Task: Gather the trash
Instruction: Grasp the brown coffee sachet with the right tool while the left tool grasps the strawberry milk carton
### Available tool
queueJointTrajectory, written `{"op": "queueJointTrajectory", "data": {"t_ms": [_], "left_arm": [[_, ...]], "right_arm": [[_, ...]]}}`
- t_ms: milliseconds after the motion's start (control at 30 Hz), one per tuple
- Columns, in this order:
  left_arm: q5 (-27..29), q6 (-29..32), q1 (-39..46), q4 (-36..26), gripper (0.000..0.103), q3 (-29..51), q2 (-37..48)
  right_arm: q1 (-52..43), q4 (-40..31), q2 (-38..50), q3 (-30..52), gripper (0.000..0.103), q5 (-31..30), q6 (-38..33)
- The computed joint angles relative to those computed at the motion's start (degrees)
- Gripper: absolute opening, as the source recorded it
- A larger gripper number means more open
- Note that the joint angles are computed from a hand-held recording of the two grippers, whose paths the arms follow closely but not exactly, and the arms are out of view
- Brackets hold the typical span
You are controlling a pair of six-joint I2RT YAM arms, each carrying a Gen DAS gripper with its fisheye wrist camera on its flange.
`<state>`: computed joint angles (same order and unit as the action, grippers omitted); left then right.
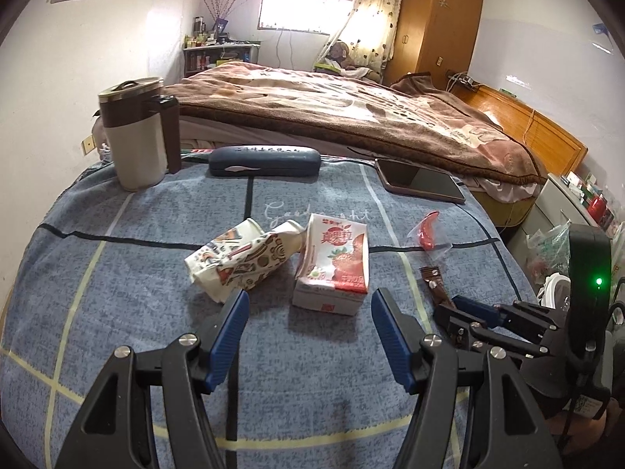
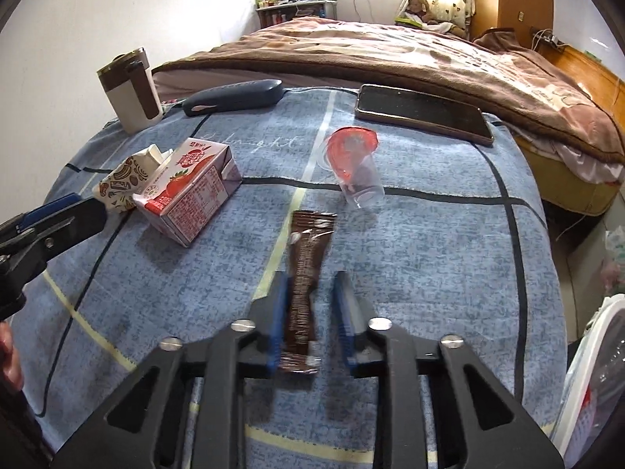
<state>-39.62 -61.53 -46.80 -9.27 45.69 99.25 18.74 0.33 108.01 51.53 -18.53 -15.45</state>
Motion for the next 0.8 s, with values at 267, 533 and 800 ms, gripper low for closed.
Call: {"op": "queueJointTrajectory", "data": {"t_ms": [267,533,800], "left_arm": [[3.2,4.1,2.8,1.3,0.067,3.9,4.7],[5.5,7.5,5.7,2.0,0.068,8.7,9.9],[6.1,9.4,7.5,-0.1,0.069,13.7,14.4]], "right_arm": [[-1.6,1.4,0.4,-0.3,0.017,-2.2,0.9],[-3.6,2.3,0.2,-0.3,0.017,-4.4,2.2],[-4.5,2.8,1.1,0.3,0.017,-5.1,2.0]]}}
